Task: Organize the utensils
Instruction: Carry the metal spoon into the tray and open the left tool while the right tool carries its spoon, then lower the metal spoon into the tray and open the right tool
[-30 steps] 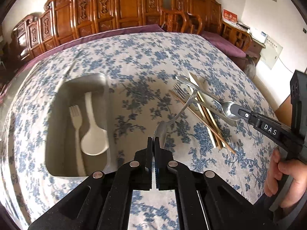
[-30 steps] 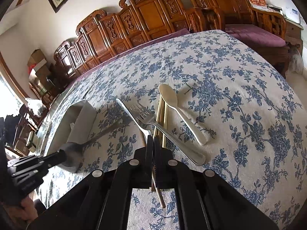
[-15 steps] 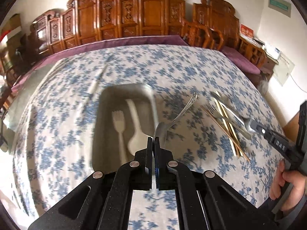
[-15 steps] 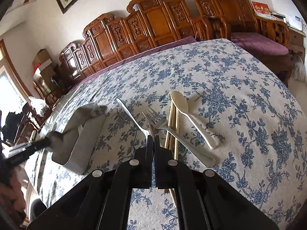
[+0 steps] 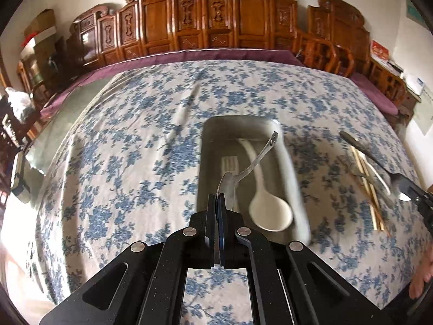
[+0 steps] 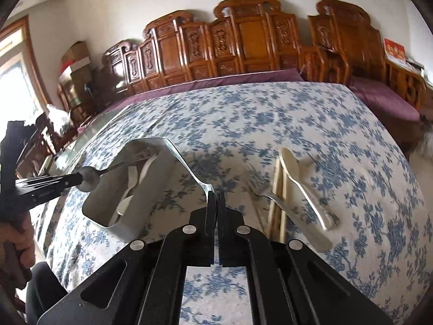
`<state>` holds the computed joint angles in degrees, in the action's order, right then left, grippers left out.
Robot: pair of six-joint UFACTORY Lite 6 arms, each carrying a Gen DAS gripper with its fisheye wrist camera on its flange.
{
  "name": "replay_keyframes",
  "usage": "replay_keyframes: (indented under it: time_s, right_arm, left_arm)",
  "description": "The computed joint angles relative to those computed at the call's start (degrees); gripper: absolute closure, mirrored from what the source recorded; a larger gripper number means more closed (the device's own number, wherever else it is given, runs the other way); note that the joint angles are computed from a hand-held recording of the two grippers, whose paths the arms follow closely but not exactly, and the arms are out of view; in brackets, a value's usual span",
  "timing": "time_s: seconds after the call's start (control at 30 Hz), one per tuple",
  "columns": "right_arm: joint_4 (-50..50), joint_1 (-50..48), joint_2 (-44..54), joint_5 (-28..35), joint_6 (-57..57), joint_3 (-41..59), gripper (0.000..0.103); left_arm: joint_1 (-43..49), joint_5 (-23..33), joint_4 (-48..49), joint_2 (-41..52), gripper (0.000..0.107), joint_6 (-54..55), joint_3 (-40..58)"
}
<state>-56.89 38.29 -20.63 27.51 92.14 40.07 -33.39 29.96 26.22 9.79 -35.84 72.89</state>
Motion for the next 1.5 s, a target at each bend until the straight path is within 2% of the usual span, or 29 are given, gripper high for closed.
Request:
replay_keyframes:
  time_s: [0.37, 0.57, 0.67, 0.8, 1.0, 1.07, 1.13, 1.3, 1.4, 1.5]
  right_arm:
    - [2.2, 4.5, 13.0, 4.2, -5.4, 13.7, 0.1]
    - [2.5, 5.1, 16.3, 4.8, -6.7, 17.1, 0.1]
    - [2.6, 5.2, 17.2, 4.8, -6.8, 17.9, 0.1]
    - [3.2, 6.1, 19.6, 5.3, -7.4, 19.9, 0.1]
    - [4.8, 8.3, 25.7, 7.5, -9.3, 26.2, 0.1]
    - [5.6, 9.2, 28.6, 8.7, -10.6, 29.7, 0.1]
    - [6.5, 9.8, 31.7, 9.8, -12.3, 33.4, 0.1]
    - [9.6, 10.5, 42.0, 14.0, -18.6, 45.0, 0.1]
    - [11.3, 10.3, 48.7, 18.4, -22.5, 52.9, 0.101]
    - [12.0, 9.9, 54.1, 22.7, -25.5, 59.8, 0.101]
  left_arm:
    - [0.5, 1.4, 2.7, 5.6, 0.106, -1.3, 3.7]
    - [-0.9, 1.4, -2.0, 6.9, 0.106, 4.3, 4.9]
    - [0.0, 1.2, -9.2, 6.6, 0.105, 11.2, 4.5]
    - [1.3, -0.5, -13.3, 3.4, 0.105, 15.9, 1.7]
    - [5.3, -0.1, -21.5, -3.1, 0.104, 26.0, -1.1]
    - [6.8, 0.4, -23.7, -5.3, 0.102, 29.1, -1.9]
    - [8.5, 0.6, -25.3, -7.9, 0.091, 32.1, -3.3]
    - [13.1, 1.2, -30.0, -11.8, 0.088, 39.0, -5.1]
    - [15.3, 1.3, -32.2, -13.3, 0.077, 41.9, -5.9]
    - [17.4, 1.3, -34.9, -14.7, 0.076, 45.4, -7.1]
